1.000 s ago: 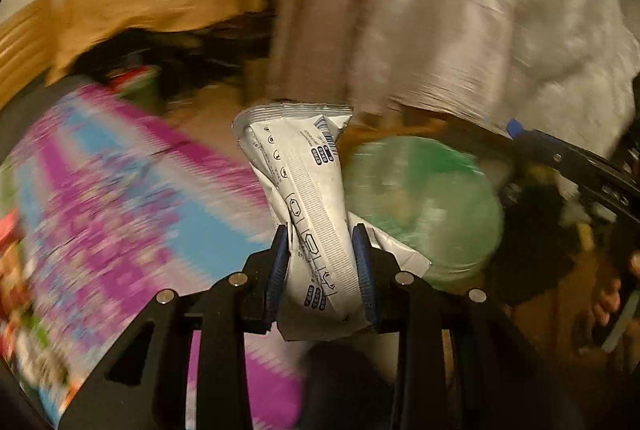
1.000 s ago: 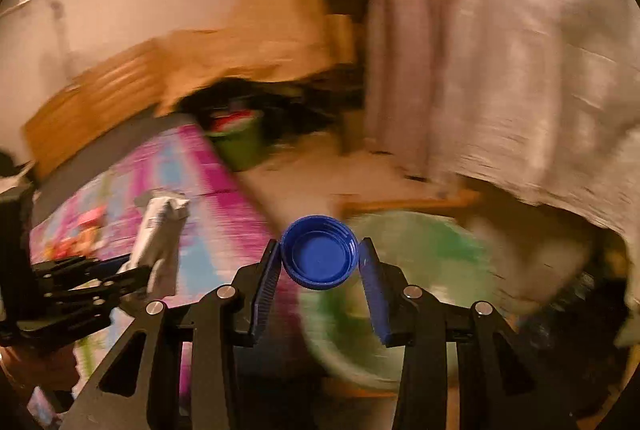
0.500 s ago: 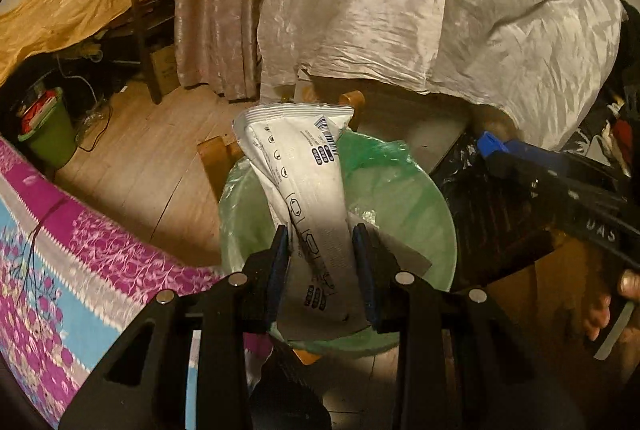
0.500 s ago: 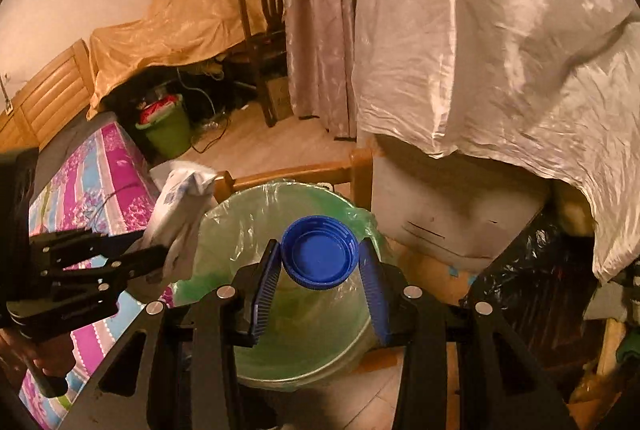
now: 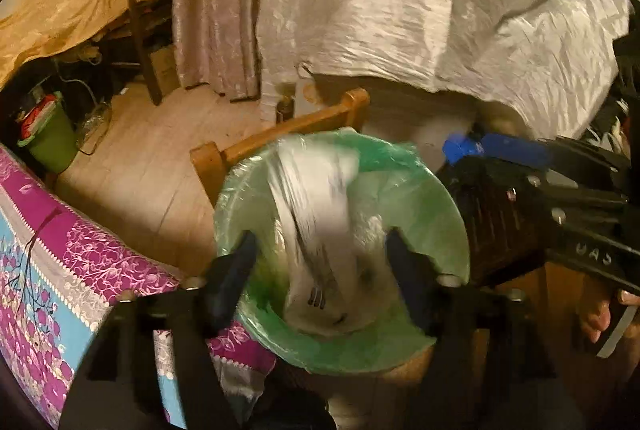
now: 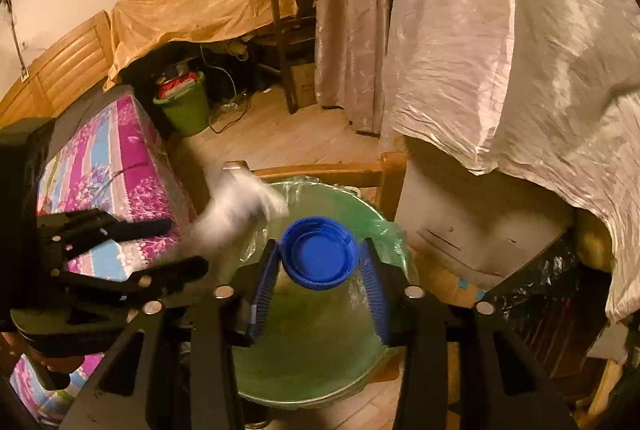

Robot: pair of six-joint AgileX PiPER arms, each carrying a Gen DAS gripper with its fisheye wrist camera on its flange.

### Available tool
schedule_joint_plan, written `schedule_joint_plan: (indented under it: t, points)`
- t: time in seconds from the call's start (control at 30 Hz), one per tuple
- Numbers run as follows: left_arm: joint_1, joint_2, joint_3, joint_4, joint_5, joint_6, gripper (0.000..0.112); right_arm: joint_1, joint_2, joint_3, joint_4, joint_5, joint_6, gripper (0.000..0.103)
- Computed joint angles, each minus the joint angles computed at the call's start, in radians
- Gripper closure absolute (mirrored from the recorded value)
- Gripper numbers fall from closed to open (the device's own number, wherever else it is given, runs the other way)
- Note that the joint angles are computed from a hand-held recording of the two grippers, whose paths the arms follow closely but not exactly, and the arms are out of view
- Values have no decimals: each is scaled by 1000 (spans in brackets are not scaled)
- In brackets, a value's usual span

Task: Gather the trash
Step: 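Carry both items to the green bin and open both grippers over it, then move both tools back over the quilt toward the remaining trash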

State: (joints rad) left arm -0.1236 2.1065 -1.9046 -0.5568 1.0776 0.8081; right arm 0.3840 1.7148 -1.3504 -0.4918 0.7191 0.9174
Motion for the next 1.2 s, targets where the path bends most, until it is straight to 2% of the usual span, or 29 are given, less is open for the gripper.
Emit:
schedule_joint_plan:
  t: [0.07,0.23,0.4,0.5,0.57,0.67,0.7,0.73,0.83,0.93,1.03,1.1,1.2]
  points:
    - [1,10,-12,3,16,-4,46,-3,-6,13,-1,-18,13,33]
    - [-4,-8,26,18,-27,7,46,-10,-7,28,-8,-28,38,39]
    - [-1,-19,48,24,-44,8,46,-8,-17,51,-27,-39,63,39]
    - [2,-40,78,34,-77,7,46,3,-20,60,-49,-38,86,39]
    - [8,-64,113,34,-114,4,46,29,-29,74,-116,-33,159,39]
    - [24,-148,249,36,-259,15,43,96,-64,120,-292,-41,350,38]
    - [38,-196,331,20,-345,33,41,136,-73,136,-385,-28,444,38]
    - [51,-228,384,7,-400,47,39,167,-78,148,-454,-12,512,37]
    - [106,-308,522,-33,-531,83,36,304,-61,158,-686,92,731,32]
    - [182,-385,657,-81,-645,138,35,413,-16,127,-803,167,836,28]
    - [258,-443,759,-153,-740,246,35,494,51,51,-838,194,841,26]
    - [336,-481,814,-269,-767,387,33,530,105,-15,-825,190,805,22]
    - [457,-522,863,-435,-768,581,32,570,190,-127,-784,153,726,22]
